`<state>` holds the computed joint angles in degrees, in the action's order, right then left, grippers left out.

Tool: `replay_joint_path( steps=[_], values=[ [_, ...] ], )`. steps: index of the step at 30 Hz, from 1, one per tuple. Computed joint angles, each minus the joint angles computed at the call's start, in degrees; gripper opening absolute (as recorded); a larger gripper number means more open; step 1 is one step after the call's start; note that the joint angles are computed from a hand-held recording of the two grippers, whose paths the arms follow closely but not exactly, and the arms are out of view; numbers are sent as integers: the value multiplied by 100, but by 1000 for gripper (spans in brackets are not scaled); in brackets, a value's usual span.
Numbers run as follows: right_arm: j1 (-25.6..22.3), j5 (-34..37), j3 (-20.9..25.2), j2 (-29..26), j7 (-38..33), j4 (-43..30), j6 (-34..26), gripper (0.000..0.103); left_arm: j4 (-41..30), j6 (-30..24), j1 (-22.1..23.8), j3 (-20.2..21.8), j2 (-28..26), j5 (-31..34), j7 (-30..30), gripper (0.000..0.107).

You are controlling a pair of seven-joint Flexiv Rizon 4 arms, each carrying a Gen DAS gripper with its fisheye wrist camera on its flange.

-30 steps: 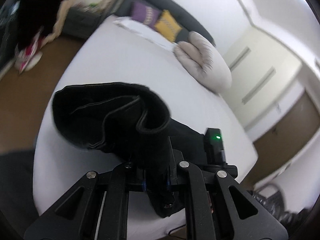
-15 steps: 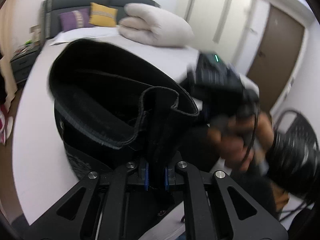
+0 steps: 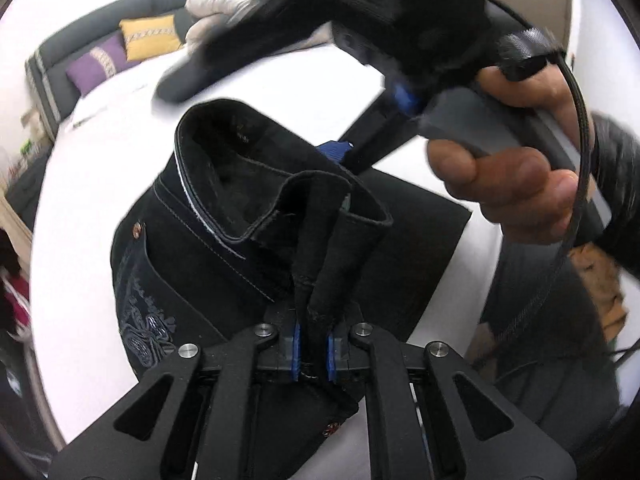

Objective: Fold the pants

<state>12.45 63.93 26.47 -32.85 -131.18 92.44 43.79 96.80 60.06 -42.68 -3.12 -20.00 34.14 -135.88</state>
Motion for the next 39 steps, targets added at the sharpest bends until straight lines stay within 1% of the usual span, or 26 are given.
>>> replay_joint_path(
  steps=[2,3,4,5,7,9,11,12,13,14,17,18,20,21,22,23,27,29,32,33,34,39],
  values=[
    [271,-417,-155,19,325,20,164,98,-243,-209,-85,-21,-169,52,36,6],
    [413,-657,-237,10,600,18,247,94,-427,-315,-108,-25,-293,50,81,6],
    [468,-797,-255,-9,740,17,318,86,-487,-373,-159,-2,-331,79,79,6],
    [595,-1038,-325,-43,990,4,424,82,-632,-474,-218,13,-434,116,88,6],
    [637,-1319,-329,-91,1273,4,553,66,-791,-591,-317,62,-563,186,85,5],
    [622,-1501,-284,-161,1509,-39,612,60,-850,-699,-415,120,-591,308,122,5],
    [544,-1577,-178,-187,1510,-33,701,57,-824,-802,-552,189,-562,535,88,4],
    [532,-1621,-134,-178,1484,-6,785,55,-946,-940,-578,137,-617,654,108,4],
    [496,-1656,-96,-162,1479,21,823,49,-881,-881,-609,236,-640,750,79,4],
    [434,-1657,-54,-124,1451,81,865,47,-979,-994,-663,241,-686,833,86,4],
    [239,-1524,72,-91,1340,148,926,40,-1258,-1239,-806,231,-811,1043,155,4],
    [186,-1452,109,-86,1293,156,958,38,-1212,-1267,-843,242,-748,1096,150,4],
    [32,-1257,169,-37,1159,210,1012,29,-1265,-1411,-932,233,-743,1229,156,4],
    [47,-1215,119,40,1179,309,1216,13,-1353,-1500,-969,212,-783,1290,201,4],
    [-5,-1158,130,49,1171,322,1214,13,-1456,-1594,-1027,204,-829,1381,248,4],
    [-192,-955,214,54,999,348,1137,13,-1494,-1658,-1069,197,-827,1436,287,4],
    [-322,-642,199,148,788,477,1178,13,-1799,-1939,-1277,165,-990,1669,495,4],
    [-393,-439,196,211,646,515,1193,12,-1825,-2010,-1312,172,-948,1692,571,4],
    [-447,-206,138,300,489,540,1163,12,-1974,-2087,-1337,164,-991,1733,662,4],
    [-479,-130,112,325,431,532,1140,12,-1842,-2026,-1283,188,-854,1719,723,4],
    [-472,-86,78,335,388,527,1134,12,-1867,-2001,-1226,173,-856,1707,802,4],
    [-400,-148,-147,275,484,425,1046,12,-2332,-2217,-1187,107,-1136,1528,1305,4]
  ],
)
